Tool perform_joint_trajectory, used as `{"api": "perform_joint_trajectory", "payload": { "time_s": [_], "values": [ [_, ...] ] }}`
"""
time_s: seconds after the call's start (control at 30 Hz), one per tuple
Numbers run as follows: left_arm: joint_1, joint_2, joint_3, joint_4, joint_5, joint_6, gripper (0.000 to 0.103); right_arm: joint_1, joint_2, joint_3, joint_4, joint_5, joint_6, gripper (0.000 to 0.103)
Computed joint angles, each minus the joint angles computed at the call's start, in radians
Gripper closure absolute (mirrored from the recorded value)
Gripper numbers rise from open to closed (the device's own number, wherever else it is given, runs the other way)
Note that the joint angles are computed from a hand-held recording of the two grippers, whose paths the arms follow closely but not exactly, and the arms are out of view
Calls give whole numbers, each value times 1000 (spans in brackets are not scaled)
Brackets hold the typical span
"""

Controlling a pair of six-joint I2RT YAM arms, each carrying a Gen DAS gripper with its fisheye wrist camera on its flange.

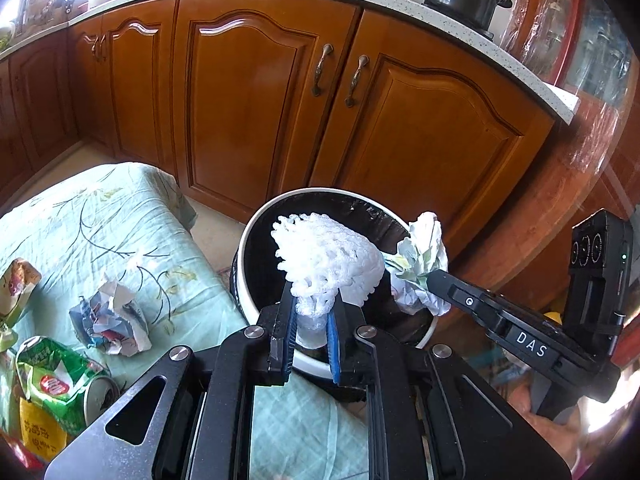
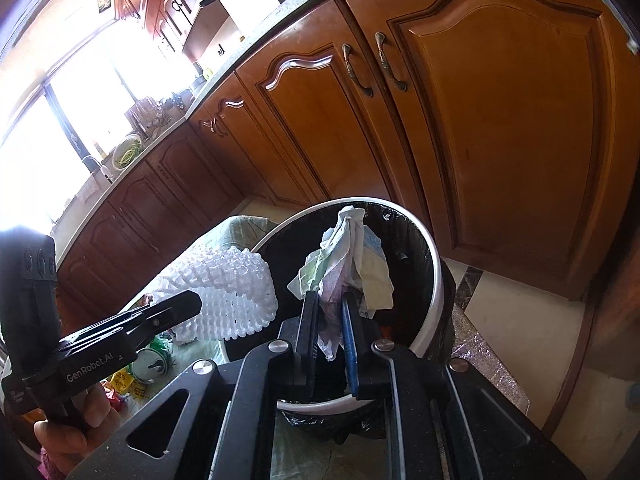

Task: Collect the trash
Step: 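Carry both items over the bin and open both grippers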

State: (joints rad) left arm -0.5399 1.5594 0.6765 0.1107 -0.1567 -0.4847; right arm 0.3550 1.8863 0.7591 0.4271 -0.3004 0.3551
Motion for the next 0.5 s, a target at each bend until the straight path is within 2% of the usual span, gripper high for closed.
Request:
{"api": "perform_joint_trajectory", "payload": {
  "time_s": [0.13, 0.17, 0.2, 0.27, 0.43, 0.5],
  "values": [
    [9, 72, 54, -14, 0, 7, 89, -15, 31, 33, -28, -5, -7, 85],
    [12, 88, 66, -23, 1, 4, 82, -19, 35, 38, -33, -7, -8, 81],
    [17, 101, 76, -29, 9, -1, 78, -21, 33, 34, -31, -6, -6, 71],
    [23, 110, 76, -21, 18, -8, 60, -19, 19, 14, -14, -3, 8, 56],
    [23, 82, 31, 7, 18, -25, 50, -25, -13, -35, 26, -10, 25, 50],
    [19, 53, -5, 21, 14, -37, 50, -28, -35, -67, 53, -18, 33, 38]
  ]
}}
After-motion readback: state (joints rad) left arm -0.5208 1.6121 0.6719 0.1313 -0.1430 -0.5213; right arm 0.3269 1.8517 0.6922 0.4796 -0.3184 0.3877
